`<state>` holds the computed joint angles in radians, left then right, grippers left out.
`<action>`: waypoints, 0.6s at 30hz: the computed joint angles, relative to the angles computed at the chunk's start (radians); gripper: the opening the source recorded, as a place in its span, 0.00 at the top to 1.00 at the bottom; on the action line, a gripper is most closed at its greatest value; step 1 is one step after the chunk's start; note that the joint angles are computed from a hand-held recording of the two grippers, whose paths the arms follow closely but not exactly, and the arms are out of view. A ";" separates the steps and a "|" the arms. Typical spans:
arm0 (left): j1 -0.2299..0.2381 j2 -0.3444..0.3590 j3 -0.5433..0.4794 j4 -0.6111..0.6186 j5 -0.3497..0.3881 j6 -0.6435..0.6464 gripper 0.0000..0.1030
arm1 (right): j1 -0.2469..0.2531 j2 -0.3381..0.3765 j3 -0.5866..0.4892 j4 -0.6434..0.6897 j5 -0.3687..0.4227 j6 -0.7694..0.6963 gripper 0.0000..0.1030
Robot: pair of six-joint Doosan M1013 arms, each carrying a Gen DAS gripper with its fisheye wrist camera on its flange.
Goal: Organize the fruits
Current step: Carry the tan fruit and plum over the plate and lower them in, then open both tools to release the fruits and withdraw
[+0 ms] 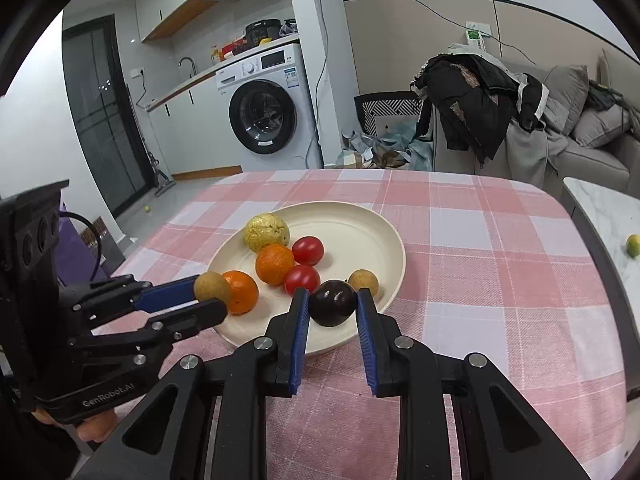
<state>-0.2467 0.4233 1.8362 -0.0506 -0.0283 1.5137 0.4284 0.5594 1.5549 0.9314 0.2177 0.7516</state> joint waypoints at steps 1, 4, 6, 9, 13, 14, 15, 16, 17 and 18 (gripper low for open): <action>0.000 0.001 0.000 -0.063 -0.004 0.062 0.75 | 0.000 0.002 0.000 0.005 -0.002 -0.005 0.76; -0.002 0.004 0.000 -0.193 -0.013 0.193 0.75 | 0.000 0.007 -0.004 -0.010 0.005 0.008 0.76; -0.005 0.006 -0.001 -0.265 -0.016 0.271 0.75 | 0.000 0.010 -0.005 -0.016 0.006 0.016 0.76; -0.010 0.007 -0.003 -0.394 -0.014 0.417 0.75 | 0.000 0.014 -0.008 -0.033 0.009 0.035 0.76; -0.014 0.006 0.000 -0.426 -0.023 0.461 0.75 | 0.002 0.023 -0.015 -0.059 0.019 0.058 0.76; -0.014 0.006 0.001 -0.417 -0.025 0.452 0.75 | 0.003 0.025 -0.018 -0.078 0.021 0.074 0.76; -0.014 0.005 0.002 -0.415 -0.026 0.450 0.75 | 0.004 0.026 -0.022 -0.098 0.025 0.092 0.76; -0.014 0.004 0.004 -0.426 -0.030 0.456 0.75 | 0.004 0.026 -0.021 -0.084 0.024 0.079 0.76; -0.014 0.002 0.006 -0.409 -0.032 0.436 0.75 | 0.004 0.026 -0.020 -0.055 0.025 0.052 0.76; -0.013 0.001 0.008 -0.417 -0.035 0.439 0.75 | 0.004 0.025 -0.018 -0.045 0.023 0.042 0.75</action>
